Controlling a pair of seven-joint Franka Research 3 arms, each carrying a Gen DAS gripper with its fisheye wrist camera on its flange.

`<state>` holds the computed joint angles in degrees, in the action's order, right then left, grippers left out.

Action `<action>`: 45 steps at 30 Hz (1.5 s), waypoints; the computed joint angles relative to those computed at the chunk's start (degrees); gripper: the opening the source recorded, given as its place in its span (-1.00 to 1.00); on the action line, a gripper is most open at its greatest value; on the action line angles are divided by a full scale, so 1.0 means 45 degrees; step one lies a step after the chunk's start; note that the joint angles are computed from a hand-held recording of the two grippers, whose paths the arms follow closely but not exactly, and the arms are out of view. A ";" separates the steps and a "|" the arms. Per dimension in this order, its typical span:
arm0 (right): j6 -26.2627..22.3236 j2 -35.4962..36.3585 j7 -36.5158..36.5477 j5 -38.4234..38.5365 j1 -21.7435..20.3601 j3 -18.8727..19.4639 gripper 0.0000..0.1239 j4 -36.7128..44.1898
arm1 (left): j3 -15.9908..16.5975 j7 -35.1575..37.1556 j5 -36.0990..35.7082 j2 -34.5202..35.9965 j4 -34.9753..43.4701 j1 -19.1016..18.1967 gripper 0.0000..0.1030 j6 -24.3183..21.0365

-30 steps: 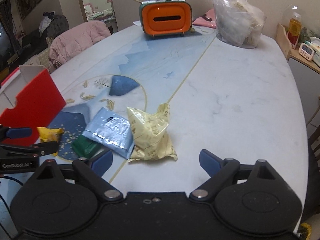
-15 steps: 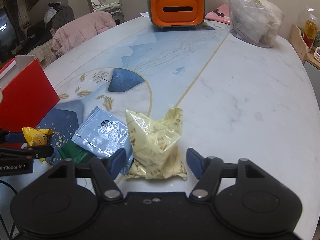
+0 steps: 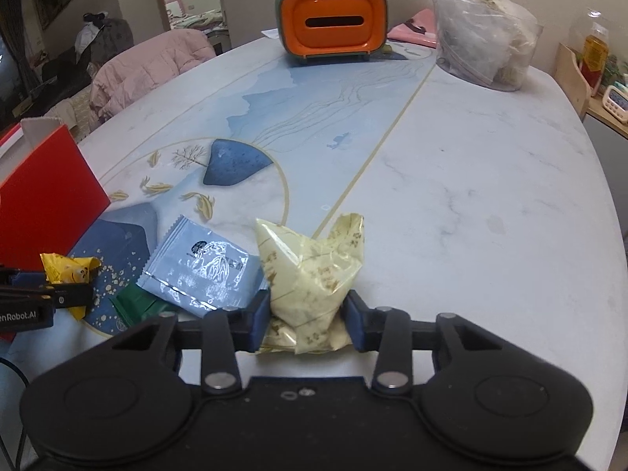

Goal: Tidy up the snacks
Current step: 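Grasp the cream snack bag with the right tool while the left tool grasps the yellow wrapped snack, then carry the cream bag and yellow snack over the cardboard box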

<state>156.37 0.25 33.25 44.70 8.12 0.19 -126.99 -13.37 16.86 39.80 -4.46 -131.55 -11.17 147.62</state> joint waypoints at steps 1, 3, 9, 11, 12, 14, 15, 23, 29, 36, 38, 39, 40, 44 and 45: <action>0.0004 -0.0082 0.0049 0.0007 -0.0009 -0.0008 -0.42 -0.0061 | -0.0007 0.0008 0.0034 -0.0057 -0.0038 -0.0008 -0.25 0.0032; 0.0032 -0.0265 0.0138 -0.0050 -0.0015 -0.0038 -0.45 -0.0224 | -0.0022 0.0105 0.0002 -0.0158 -0.0097 -0.0026 -0.28 0.0062; 0.0097 -0.1014 0.0237 0.0100 0.0066 -0.0192 -0.48 -0.0860 | -0.0082 0.0631 -0.0515 -0.0749 -0.0402 -0.0096 -0.29 0.0140; -0.0044 -0.1415 0.0181 0.0265 0.0122 -0.0298 -0.48 -0.1126 | -0.0125 0.0873 -0.0701 -0.1067 -0.0565 -0.0117 -0.29 0.0211; -0.0120 -0.1623 0.0169 0.0326 0.0155 -0.0352 -0.48 -0.1248 | -0.0137 0.1029 -0.0835 -0.1225 -0.0640 -0.0130 -0.29 0.0236; -0.0239 -0.2091 0.0154 0.0399 0.0245 -0.0442 -0.48 -0.1525 | -0.0134 0.1386 -0.1273 -0.1569 -0.0807 -0.0179 -0.29 0.0283; -0.0317 -0.2334 0.0182 0.0443 0.0295 -0.0493 -0.48 -0.1656 | -0.0109 0.1569 -0.1540 -0.1776 -0.0926 -0.0203 -0.29 0.0360; -0.0766 -0.4152 0.0789 0.0258 0.0706 -0.0733 -0.48 -0.2471 | -0.0116 0.2717 -0.2673 -0.3420 -0.1717 -0.0163 -0.29 0.0657; -0.0825 -0.5163 0.1466 -0.0159 0.1132 -0.0700 -0.48 -0.2798 | 0.0037 0.3566 -0.3253 -0.4519 -0.2242 -0.0063 -0.29 0.0875; -0.0650 -0.5857 0.2693 -0.0690 0.1743 -0.0369 -0.48 -0.2856 | 0.0503 0.4966 -0.4080 -0.5822 -0.2874 0.0052 -0.28 0.1011; -0.0521 -0.6007 0.2984 -0.0752 0.1990 -0.0278 -0.48 -0.2869 | 0.0645 0.5362 -0.4278 -0.6147 -0.3032 0.0123 -0.28 0.0967; -0.0442 -0.6018 0.3094 -0.0766 0.2135 -0.0240 -0.48 -0.2839 | 0.0725 0.5580 -0.4358 -0.6313 -0.3114 0.0171 -0.28 0.0928; -0.0326 -0.6013 0.3225 -0.0795 0.2264 -0.0174 -0.48 -0.2810 | 0.0755 0.5737 -0.4403 -0.6467 -0.3196 0.0253 -0.28 0.0909; 0.0131 -0.5915 0.3814 -0.0980 0.2755 0.0109 -0.48 -0.2718 | 0.1111 0.6563 -0.4681 -0.7083 -0.3547 0.0480 -0.28 0.0754; 0.0225 -0.5848 0.3938 -0.1012 0.2895 0.0169 -0.48 -0.2662 | 0.1196 0.6768 -0.4734 -0.7251 -0.3661 0.0553 -0.28 0.0738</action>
<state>157.38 -26.07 50.98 40.15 21.15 0.95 -138.96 -7.98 47.32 18.50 -37.09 -148.02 -8.68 150.94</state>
